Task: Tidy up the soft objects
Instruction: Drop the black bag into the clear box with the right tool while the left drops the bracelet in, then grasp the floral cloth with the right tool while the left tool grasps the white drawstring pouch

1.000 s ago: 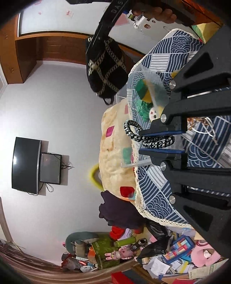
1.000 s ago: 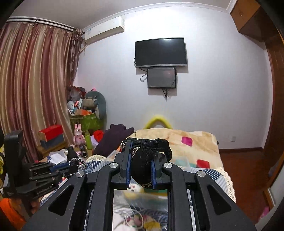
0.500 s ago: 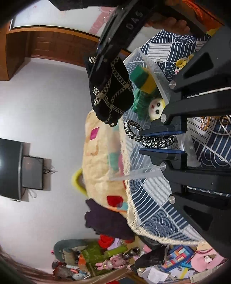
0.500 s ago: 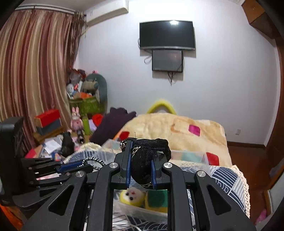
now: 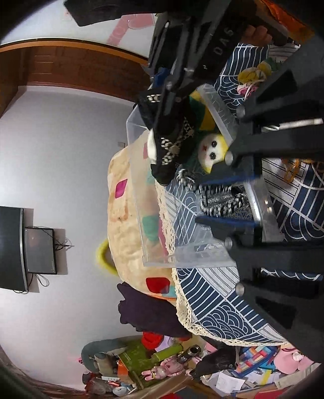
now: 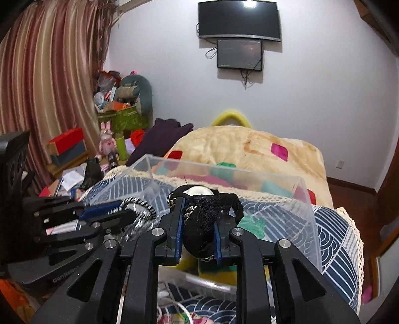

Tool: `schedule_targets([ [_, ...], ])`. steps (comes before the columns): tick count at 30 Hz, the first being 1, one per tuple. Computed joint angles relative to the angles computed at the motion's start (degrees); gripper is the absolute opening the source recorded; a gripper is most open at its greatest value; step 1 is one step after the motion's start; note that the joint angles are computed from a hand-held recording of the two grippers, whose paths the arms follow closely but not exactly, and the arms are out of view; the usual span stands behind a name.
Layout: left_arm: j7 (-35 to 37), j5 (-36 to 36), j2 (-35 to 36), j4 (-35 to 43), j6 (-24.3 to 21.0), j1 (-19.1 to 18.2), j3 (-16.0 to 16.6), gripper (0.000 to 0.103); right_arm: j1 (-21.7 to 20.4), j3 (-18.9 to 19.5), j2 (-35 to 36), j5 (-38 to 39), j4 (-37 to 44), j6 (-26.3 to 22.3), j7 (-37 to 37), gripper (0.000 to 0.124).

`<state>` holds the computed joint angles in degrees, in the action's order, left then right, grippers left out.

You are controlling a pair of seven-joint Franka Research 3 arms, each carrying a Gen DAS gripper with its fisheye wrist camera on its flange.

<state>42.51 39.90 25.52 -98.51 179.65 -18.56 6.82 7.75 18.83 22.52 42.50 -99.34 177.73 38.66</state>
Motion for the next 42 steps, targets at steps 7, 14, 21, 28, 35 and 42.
schedule_targets([
  [7, -5.1, 4.8, -2.0, -2.1, 1.2, -4.7, 5.7, 0.047, 1.9, -3.4, -1.4, -3.0, -1.6, -2.4, 3.4, 0.032],
  [14, -15.1, 14.8, -4.0, -3.1, 1.5, -9.3, 11.7, 0.063, -0.7, -0.6, -3.7, 0.8, -4.5, -0.8, 0.1, 0.054],
  [21, -29.4, 28.6, -7.5, -4.7, 1.9, -12.4, 15.3, 0.08, -3.7, 2.3, -6.5, 11.6, -6.5, 0.1, -8.9, 0.061],
  [28, -49.0, 49.9, -11.5, -6.1, -0.6, -15.3, 16.7, 0.101, -8.3, 7.7, -9.8, 35.4, -6.9, 1.9, -30.9, 0.074],
  [35, -45.9, 48.4, -12.7, -9.3, 0.1, -12.0, 10.6, 0.102, -5.6, 4.3, -12.1, 44.1, -9.4, 1.6, -38.7, 0.076],
  [42, -34.7, 38.8, -10.9, -11.1, 0.6, -6.6, 2.6, 0.102, -1.1, -1.4, -13.0, 40.4, -13.6, -0.4, -33.0, 0.076],
])
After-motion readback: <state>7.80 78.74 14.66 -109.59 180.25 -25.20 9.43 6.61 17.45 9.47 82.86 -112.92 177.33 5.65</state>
